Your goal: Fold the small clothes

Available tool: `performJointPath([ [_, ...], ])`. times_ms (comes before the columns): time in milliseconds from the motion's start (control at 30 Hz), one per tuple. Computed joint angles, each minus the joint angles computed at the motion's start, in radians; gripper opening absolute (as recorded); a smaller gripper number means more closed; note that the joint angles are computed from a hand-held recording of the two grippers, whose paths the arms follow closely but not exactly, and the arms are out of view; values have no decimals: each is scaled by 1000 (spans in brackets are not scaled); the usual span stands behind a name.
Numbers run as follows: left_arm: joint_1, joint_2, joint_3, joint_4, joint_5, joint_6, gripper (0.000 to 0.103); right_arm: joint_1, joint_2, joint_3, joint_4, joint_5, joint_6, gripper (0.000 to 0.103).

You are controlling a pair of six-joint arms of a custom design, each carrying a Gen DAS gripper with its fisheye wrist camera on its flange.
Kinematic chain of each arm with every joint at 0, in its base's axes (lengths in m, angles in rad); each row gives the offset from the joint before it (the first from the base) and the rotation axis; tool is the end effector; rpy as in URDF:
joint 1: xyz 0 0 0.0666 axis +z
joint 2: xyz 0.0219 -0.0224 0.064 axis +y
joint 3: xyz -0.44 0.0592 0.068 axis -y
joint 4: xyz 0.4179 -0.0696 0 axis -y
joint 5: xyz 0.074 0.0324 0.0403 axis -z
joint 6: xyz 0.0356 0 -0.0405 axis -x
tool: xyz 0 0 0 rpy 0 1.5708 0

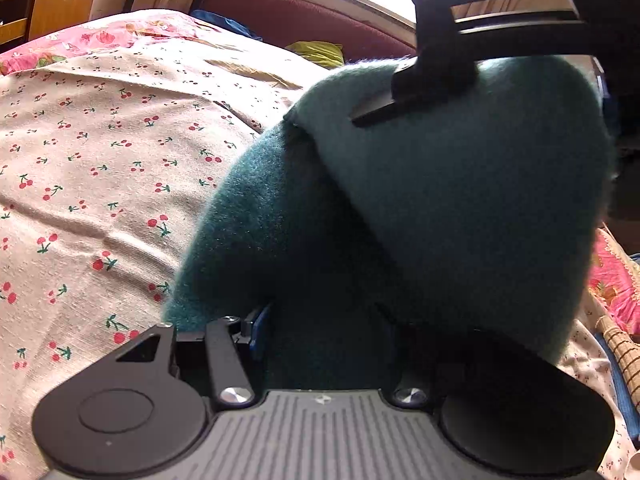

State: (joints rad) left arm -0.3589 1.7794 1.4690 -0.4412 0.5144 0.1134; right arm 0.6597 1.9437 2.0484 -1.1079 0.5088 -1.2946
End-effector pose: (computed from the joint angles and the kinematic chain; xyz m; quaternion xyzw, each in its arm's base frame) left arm 0.6061 -0.2465 0.3475 0.2092 0.8680 -0.3170 0.3199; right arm 0.5778 0.4257 0.4705 0.3570 0.8607 0.0895 0.3518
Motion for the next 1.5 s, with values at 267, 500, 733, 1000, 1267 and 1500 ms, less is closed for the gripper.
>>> performJointPath([
  [267,22,5,10,-12,73,44,62,1,20,36,-30,-38,32,35],
  [500,74,-64,-57,-26,123,84,62,-6,-117,-169,200,-130,-10,44],
  [733,104,-199,-198,117,32,106,63,-4,-237,-343,446,-207,30,46],
  [1000,100,-302,-259,333,36,101,69,-21,-249,-305,273,-128,168,49],
  [1267,25,-206,-147,229,-9,-81,69,-73,-208,-231,152,-140,269,52],
  [1500,55,-147,-131,59,-45,-61,54,-78,-29,-23,25,-215,357,56],
])
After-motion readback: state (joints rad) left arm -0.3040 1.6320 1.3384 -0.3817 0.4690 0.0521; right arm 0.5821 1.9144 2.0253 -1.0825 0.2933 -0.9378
